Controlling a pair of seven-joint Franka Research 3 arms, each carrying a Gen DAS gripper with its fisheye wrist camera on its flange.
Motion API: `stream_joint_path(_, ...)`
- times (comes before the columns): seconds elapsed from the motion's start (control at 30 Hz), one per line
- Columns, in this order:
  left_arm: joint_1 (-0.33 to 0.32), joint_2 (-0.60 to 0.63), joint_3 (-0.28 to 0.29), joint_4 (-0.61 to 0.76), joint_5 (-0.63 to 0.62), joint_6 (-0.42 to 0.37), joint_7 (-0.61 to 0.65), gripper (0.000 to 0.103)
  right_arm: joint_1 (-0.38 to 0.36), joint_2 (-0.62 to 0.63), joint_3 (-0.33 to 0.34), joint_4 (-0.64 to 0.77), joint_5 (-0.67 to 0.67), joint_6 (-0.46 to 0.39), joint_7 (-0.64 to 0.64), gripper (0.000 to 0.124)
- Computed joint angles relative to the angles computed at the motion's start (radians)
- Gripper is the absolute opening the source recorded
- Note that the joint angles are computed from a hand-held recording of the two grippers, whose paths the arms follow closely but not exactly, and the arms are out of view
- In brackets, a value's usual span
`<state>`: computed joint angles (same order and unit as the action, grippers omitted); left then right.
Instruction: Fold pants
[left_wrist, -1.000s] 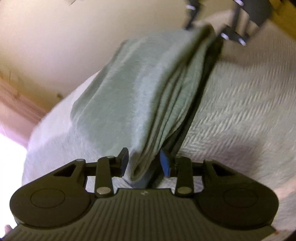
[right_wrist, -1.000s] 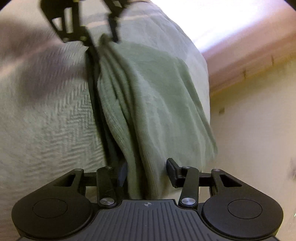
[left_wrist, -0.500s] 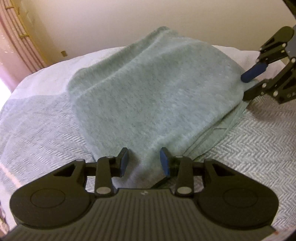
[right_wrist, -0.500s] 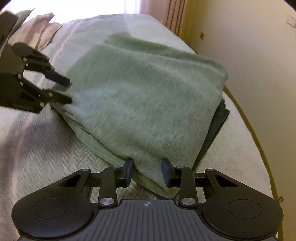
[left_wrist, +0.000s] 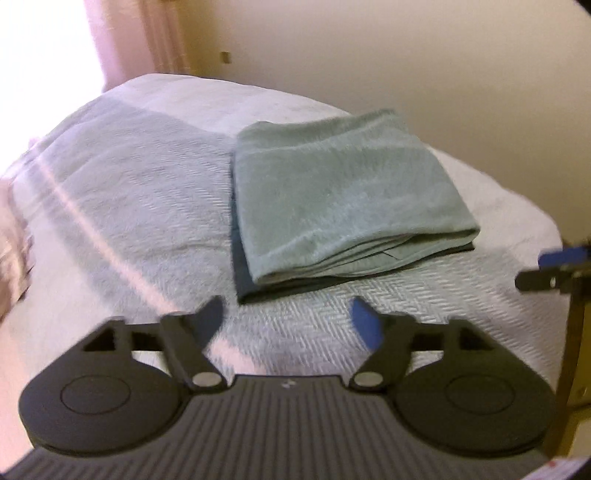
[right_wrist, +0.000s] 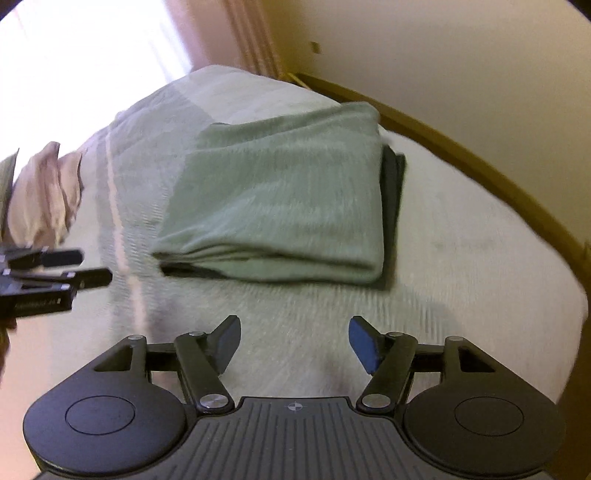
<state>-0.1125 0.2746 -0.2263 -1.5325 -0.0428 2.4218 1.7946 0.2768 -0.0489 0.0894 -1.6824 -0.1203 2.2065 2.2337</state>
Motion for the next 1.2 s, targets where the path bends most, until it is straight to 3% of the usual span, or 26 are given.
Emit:
stream_joint_path(0.17, 0.024, -0.187, 0.018, -0.155, -0.082, 0.004, -0.046, 0.101, 0.018, -0.058, 0.041, 0.024, -0.078, -0.073, 0.174, 0.067)
stream_joint_path(0.37, 0.020, -0.353, 0.069, -0.271, -0.190, -0.014, 0.027, 0.102, 0.055, -0.089, 0.113, 0.117, -0.220, -0.210, 0.334, 0.079)
stream_joint_path(0.6, -0.019, -0.511, 0.140, -0.380, -0.250, -0.046, 0.123, 0.102, 0.127, -0.083, 0.193, 0.239, -0.356, -0.378, 0.488, 0.082)
stream_joint_path(0.9, -0.038, -0.583, 0.159, -0.392, -0.242, -0.136, 0.036, 0.102, 0.203, -0.043, 0.189, 0.348, -0.414, -0.484, 0.484, 0.083)
stream_joint_path(1.2, -0.054, -0.568, 0.115, -0.358, -0.153, -0.110, -0.103, 0.102, 0.188, -0.072, 0.150, 0.316, -0.366, -0.438, 0.370, 0.083)
